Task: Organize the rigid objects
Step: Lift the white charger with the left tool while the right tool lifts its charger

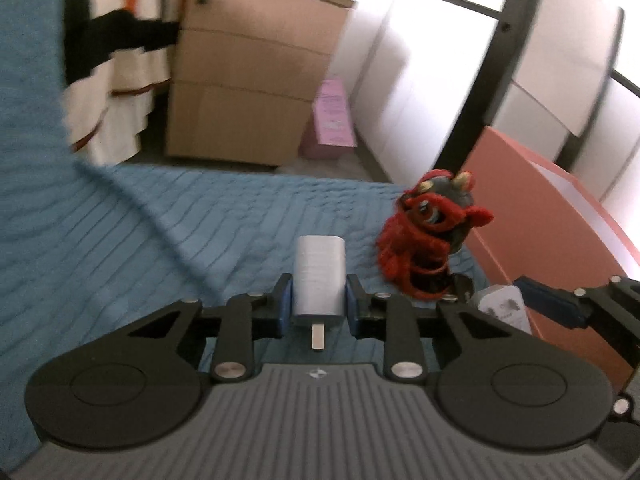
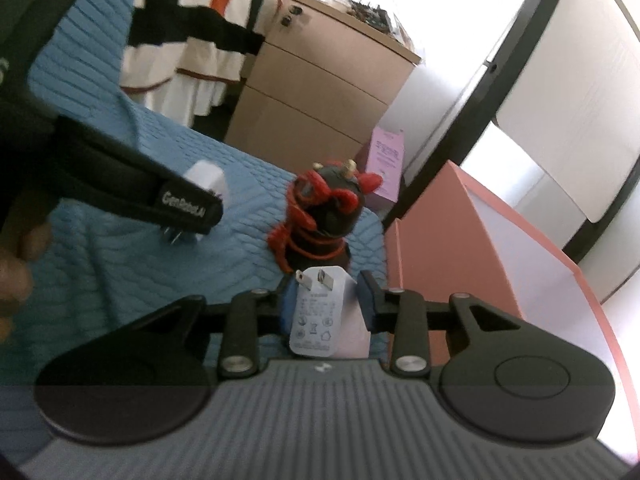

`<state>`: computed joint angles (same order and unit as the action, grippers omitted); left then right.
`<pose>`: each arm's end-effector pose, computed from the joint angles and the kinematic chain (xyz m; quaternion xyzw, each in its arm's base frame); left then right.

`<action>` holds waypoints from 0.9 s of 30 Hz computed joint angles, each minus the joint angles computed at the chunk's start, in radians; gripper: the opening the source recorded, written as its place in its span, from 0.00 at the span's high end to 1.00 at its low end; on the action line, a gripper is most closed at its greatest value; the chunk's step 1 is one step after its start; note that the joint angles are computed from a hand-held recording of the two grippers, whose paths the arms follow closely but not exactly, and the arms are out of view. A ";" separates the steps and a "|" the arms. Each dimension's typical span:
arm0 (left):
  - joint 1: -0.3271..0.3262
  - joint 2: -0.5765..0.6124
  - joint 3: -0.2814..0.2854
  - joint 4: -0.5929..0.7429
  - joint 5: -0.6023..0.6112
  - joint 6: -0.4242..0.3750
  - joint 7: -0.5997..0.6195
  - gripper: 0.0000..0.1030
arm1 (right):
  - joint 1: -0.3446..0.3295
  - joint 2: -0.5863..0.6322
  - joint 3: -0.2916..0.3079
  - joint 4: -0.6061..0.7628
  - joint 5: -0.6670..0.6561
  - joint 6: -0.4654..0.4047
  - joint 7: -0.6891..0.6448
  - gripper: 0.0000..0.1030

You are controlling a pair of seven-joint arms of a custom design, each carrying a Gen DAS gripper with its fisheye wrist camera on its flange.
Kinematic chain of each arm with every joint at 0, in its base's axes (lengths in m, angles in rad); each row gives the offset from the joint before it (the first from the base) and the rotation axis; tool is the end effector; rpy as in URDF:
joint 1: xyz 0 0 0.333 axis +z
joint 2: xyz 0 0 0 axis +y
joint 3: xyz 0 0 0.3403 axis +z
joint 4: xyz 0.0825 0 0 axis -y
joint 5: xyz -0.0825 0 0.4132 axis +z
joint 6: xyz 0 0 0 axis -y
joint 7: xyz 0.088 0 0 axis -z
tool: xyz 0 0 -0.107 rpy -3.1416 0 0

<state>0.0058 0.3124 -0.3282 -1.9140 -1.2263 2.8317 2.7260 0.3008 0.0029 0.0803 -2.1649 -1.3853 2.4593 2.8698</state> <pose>0.6574 -0.1525 0.3857 -0.5204 0.7342 -0.4287 0.0798 0.5439 0.2188 0.4313 -0.6532 0.5827 -0.4635 0.1373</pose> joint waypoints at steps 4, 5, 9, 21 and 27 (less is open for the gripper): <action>0.009 -0.070 0.025 -0.078 -0.008 -0.021 -0.059 0.70 | 0.003 -0.025 0.007 -0.018 0.016 0.047 -0.007 0.66; 0.008 -0.089 0.034 -0.096 -0.009 -0.029 -0.076 0.70 | 0.003 -0.032 0.009 -0.024 0.017 0.057 -0.008 0.67; -0.008 -0.139 0.076 -0.150 0.038 -0.042 -0.154 0.70 | 0.003 -0.059 0.019 -0.045 0.046 0.101 -0.031 0.68; -0.037 -0.247 0.139 -0.275 0.095 0.001 -0.221 0.70 | -0.031 -0.123 0.016 -0.111 0.417 0.328 -0.216 0.69; -0.054 -0.270 0.152 -0.306 0.112 0.018 -0.261 0.70 | -0.069 -0.128 0.032 -0.132 0.558 0.372 -0.257 0.69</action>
